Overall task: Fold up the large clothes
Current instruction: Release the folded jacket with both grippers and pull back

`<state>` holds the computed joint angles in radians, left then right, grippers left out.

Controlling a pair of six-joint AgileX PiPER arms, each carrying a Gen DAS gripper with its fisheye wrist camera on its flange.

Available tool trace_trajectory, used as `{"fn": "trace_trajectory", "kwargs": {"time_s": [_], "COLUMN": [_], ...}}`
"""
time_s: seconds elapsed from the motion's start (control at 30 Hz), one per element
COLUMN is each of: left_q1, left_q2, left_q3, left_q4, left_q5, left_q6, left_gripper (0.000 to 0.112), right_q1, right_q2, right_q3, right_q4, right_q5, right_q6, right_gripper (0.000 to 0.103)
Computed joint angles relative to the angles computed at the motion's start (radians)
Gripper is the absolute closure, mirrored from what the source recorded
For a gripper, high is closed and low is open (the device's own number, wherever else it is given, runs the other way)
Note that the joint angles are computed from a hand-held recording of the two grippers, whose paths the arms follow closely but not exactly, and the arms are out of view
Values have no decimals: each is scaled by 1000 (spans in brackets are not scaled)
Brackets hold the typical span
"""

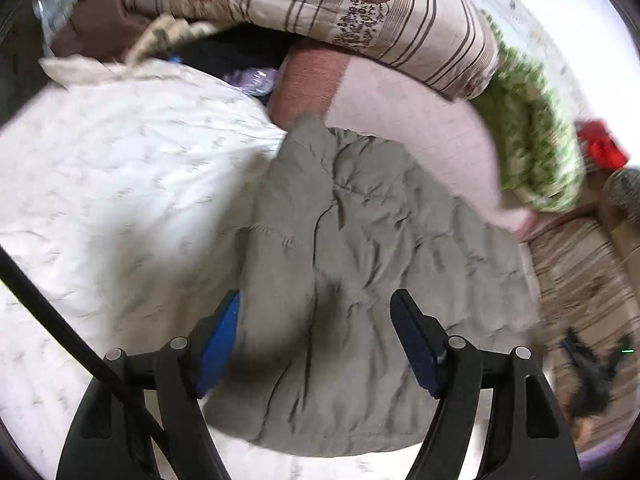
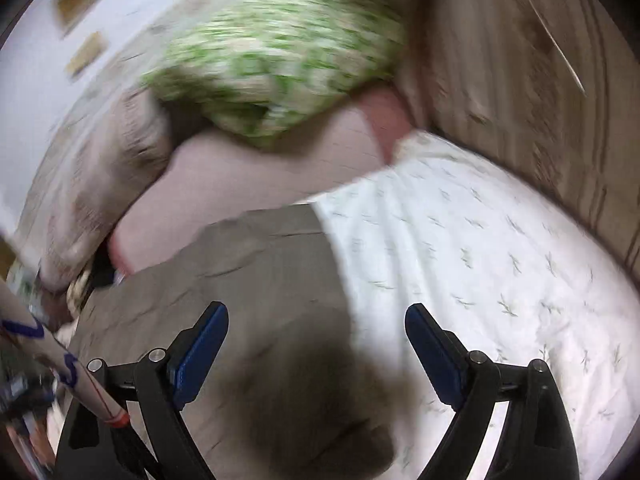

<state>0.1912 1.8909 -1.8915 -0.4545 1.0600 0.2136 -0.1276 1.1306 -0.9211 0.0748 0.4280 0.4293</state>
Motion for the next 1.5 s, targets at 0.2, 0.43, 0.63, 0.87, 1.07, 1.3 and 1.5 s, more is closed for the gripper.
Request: {"fn": "trace_trajectory", "kwargs": {"time_s": [0.2, 0.43, 0.63, 0.87, 1.07, 1.3, 1.5], "left_q1": [-102, 48, -1, -19, -26, -24, -93], "left_q2": [0, -18, -157, -77, -190, -525, -922], "left_q3": [173, 126, 261, 321, 421, 689, 975], "left_q4": [363, 89, 154, 183, 259, 312, 549], "left_q5": [-203, -101, -202, -217, -271, -402, -529], "left_q6": [-162, -53, -47, -134, -109, -116, -363], "left_gripper": [34, 35, 35, 34, 34, 34, 16], "right_q1": [404, 424, 490, 430, 411, 515, 894], "right_q2": [171, 264, 197, 195, 126, 12, -121], "right_q3": [-71, -79, -67, -38, 24, 95, 162], "right_q4": [-478, -677, -842, -744, -689, -766, -927], "right_q5": [58, 93, 205, 176, 180, 285, 576], "right_q6": [358, 528, 726, 702, 694, 887, 1253], "right_gripper": [18, 15, 17, 17, 17, 17, 16]}}
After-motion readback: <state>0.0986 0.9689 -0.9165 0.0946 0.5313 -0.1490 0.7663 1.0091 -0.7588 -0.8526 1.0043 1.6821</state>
